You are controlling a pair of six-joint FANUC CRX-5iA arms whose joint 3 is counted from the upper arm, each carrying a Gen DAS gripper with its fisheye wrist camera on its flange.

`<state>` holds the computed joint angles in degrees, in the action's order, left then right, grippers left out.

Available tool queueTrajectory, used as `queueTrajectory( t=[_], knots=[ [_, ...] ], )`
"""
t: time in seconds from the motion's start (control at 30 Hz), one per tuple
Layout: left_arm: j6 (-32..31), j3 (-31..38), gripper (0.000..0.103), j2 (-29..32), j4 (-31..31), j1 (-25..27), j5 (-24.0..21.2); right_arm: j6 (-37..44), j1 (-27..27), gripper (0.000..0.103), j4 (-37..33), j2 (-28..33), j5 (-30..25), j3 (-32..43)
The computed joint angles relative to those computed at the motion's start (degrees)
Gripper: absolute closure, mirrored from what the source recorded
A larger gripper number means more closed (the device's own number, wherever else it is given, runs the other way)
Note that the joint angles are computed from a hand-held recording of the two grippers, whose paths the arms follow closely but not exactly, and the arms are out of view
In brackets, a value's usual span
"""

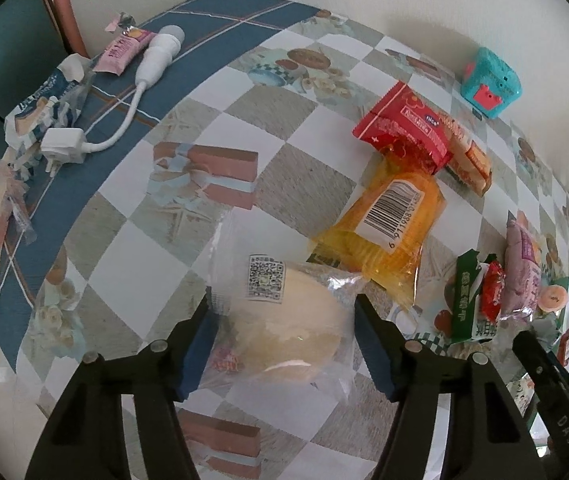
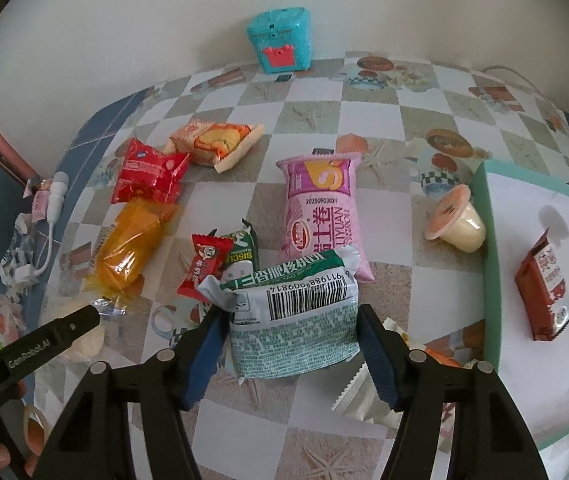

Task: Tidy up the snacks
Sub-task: 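Grasp the clear-bagged round bun with left tool while right tool grasps the green-and-white biscuit pack, then carry the bun and biscuit pack over the tray and release both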

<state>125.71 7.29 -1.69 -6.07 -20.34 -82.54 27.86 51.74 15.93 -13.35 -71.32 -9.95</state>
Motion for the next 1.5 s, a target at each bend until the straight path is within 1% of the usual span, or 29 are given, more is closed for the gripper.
queueTrajectory(
  t=[0.13,0.6,0.77,0.93,1.03,1.13,1.3,1.5],
  knots=[
    [1.1,0.3,0.037,-1.0,-1.0,-0.4,-0.3,-0.8,0.1,0.035,0.5,-0.8,-0.3,0.1],
    [4.3,4.4,0.038,-2.6,-5.7,-3.5,-1.3,-4.6,1.3,0.035,3.6,-4.1,-3.3,-0.1],
    [4.8,7.3,0.038,-1.6,-7.9,-6.0,-2.4,-6.4,1.7,0.035,4.7,-4.9,-6.6,0.2],
    [4.4,12.3,0.038,1.2,-10.2,-10.1,-4.1,-8.0,0.8,0.035,4.1,-6.7,-9.1,-0.1],
    [3.6,15.3,0.038,3.3,-10.7,-12.4,-4.5,-9.4,0.6,0.035,4.7,-7.3,-11.7,-0.2],
    [2.8,18.7,0.038,5.9,-10.7,-14.9,-5.0,-10.6,-0.4,0.035,4.9,-8.7,-13.0,-0.9],
    [2.3,25.4,0.038,10.6,-11.0,-18.9,-6.0,-12.3,-3.5,0.035,4.6,-11.4,-13.9,-2.0],
    [-0.4,32.1,0.038,15.7,-11.5,-23.4,-7.1,-13.8,-8.7,0.035,4.5,-14.7,-14.8,-3.5]
  ],
)
